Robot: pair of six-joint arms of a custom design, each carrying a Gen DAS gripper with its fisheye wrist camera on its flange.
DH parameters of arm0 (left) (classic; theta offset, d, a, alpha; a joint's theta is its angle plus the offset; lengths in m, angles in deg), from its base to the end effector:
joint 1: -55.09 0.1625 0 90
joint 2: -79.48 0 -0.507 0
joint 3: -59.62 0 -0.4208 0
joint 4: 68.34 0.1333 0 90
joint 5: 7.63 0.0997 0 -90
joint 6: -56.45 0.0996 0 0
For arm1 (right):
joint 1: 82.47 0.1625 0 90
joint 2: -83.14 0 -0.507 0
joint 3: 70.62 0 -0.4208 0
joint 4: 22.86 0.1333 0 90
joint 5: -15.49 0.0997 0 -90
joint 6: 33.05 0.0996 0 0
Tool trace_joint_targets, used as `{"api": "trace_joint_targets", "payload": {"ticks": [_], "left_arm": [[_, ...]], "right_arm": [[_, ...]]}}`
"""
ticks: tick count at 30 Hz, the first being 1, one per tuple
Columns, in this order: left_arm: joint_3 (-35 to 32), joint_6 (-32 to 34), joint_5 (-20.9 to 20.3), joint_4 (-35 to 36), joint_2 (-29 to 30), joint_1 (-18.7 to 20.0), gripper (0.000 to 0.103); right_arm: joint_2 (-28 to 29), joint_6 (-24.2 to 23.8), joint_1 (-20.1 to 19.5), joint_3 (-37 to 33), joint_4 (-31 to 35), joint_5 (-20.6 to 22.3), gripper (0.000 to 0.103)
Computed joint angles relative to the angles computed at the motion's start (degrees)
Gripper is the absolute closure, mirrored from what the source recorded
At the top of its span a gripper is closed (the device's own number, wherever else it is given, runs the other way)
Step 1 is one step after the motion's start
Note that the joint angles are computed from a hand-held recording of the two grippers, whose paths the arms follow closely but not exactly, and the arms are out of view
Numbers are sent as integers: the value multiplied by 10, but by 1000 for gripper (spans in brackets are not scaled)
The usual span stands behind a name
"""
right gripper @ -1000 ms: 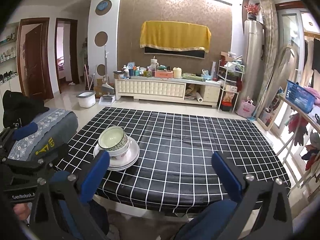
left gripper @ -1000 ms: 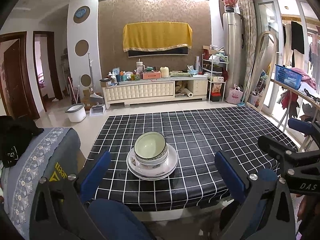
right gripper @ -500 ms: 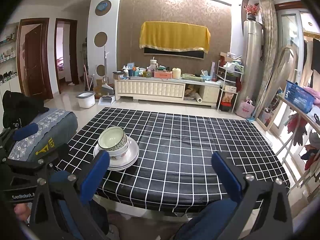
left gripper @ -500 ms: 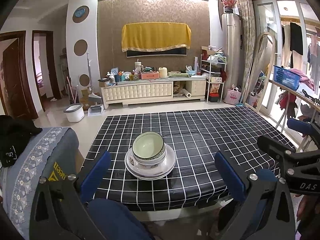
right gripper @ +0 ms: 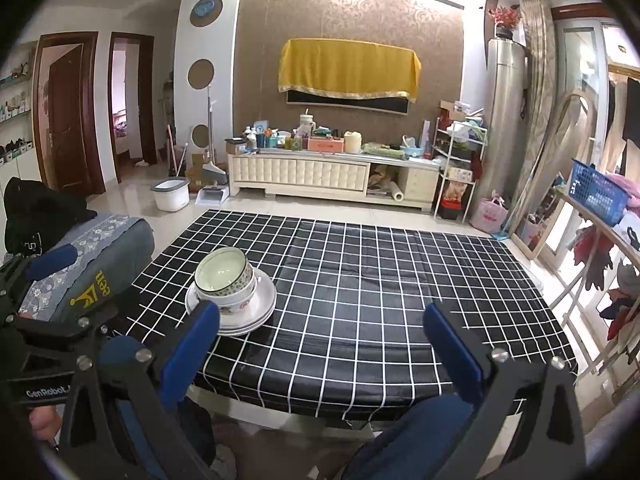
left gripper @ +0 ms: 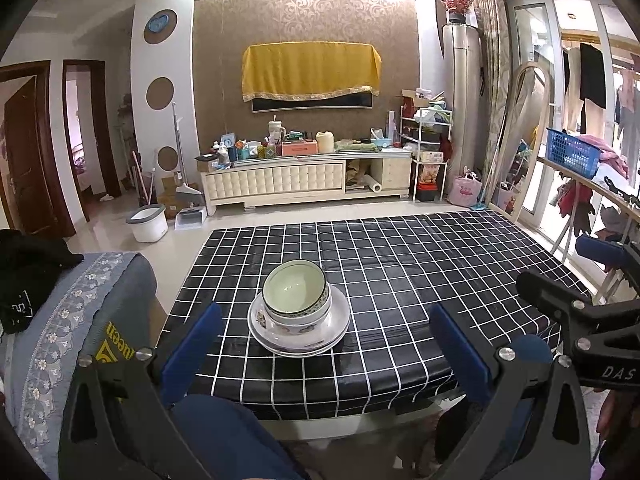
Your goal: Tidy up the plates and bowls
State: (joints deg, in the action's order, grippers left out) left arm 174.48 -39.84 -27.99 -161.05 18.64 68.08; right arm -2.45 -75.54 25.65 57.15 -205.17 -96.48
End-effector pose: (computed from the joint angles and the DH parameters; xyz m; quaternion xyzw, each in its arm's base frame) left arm -0.4650 -0.3399 0.1652 0.1198 0.7710 -0.4931 0.3849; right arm 0.2423 -0.4317 0.4028 0.3790 -0.8085 0.3701 0.2565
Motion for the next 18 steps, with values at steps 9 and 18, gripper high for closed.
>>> {"api": "trace_joint_targets", "payload": {"ticks": [9,18], "left_arm": [[2,6,-1,-16,2,0,0],[-4,-6,0,1,5,0,0]], "right_arm": [[-1,3,0,0,0,1,0],[-2,4,0,0,2,0,0]]}}
